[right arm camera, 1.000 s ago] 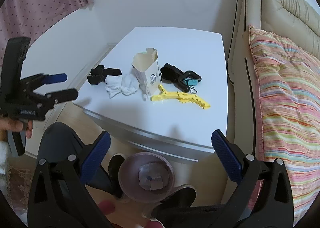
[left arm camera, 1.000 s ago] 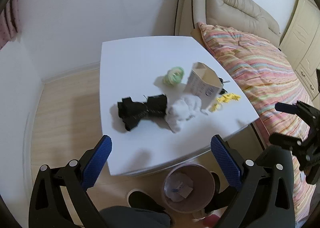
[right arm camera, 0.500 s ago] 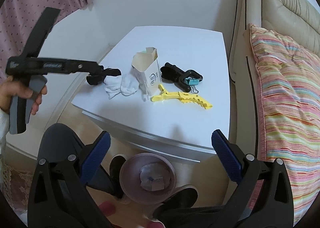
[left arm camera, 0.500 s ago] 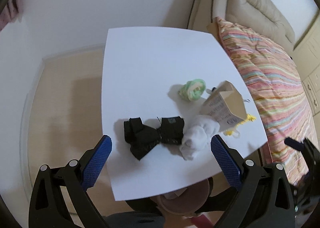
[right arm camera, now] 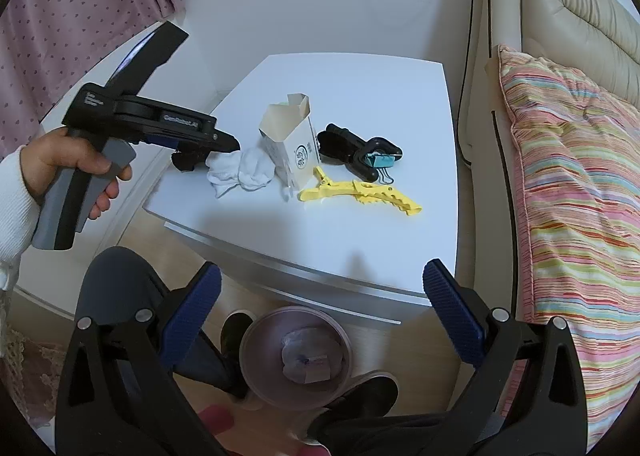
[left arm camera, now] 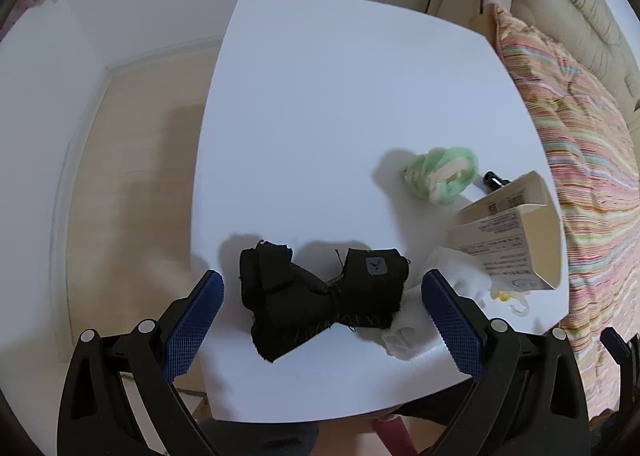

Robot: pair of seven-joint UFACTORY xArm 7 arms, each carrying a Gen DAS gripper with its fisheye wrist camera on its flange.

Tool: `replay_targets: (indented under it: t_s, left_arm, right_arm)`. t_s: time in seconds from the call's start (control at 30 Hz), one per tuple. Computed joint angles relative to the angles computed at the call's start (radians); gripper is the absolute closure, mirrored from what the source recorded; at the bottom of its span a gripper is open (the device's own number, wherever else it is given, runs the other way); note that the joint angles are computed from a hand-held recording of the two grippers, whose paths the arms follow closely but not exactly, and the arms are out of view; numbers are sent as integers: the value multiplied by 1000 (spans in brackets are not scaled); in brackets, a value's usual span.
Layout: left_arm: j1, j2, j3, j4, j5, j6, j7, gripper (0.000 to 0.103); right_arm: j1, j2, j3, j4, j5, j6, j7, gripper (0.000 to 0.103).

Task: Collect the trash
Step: 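Grasp the black socks with the left tool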

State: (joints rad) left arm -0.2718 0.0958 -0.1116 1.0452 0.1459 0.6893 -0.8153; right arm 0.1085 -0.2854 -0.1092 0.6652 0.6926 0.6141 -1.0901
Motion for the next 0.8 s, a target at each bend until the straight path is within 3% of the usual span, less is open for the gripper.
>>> replay_targets:
  t_s: [0.23, 0.3, 0.47, 0.67, 0.73, 0.8]
  left_arm:
    - [2, 19, 5, 14, -4, 14, -8, 9]
    - [5, 20, 4, 11, -21, 10, 9, 22]
    - [3, 14, 6, 3, -8, 1, 15, 29]
    - [5, -37, 6, -66, 49, -79, -9, 39]
    - [4, -54, 5, -82, 88, -87, -35, 54]
    - [9, -68, 4, -96, 111, -103, -51, 55]
  right_arm:
    - [0, 2, -2, -1, 11, 2, -12, 4]
    - [-1, 4, -2, 0, 12, 3, -13, 4]
    - [-2, 4, 0, 2, 14, 2, -14, 4]
    - [1, 12, 7, 10, 11, -7, -8, 4]
    - [3, 16, 10, 17, 9, -9, -5, 4]
    - [6, 16, 13, 20, 8, -12, -3, 4]
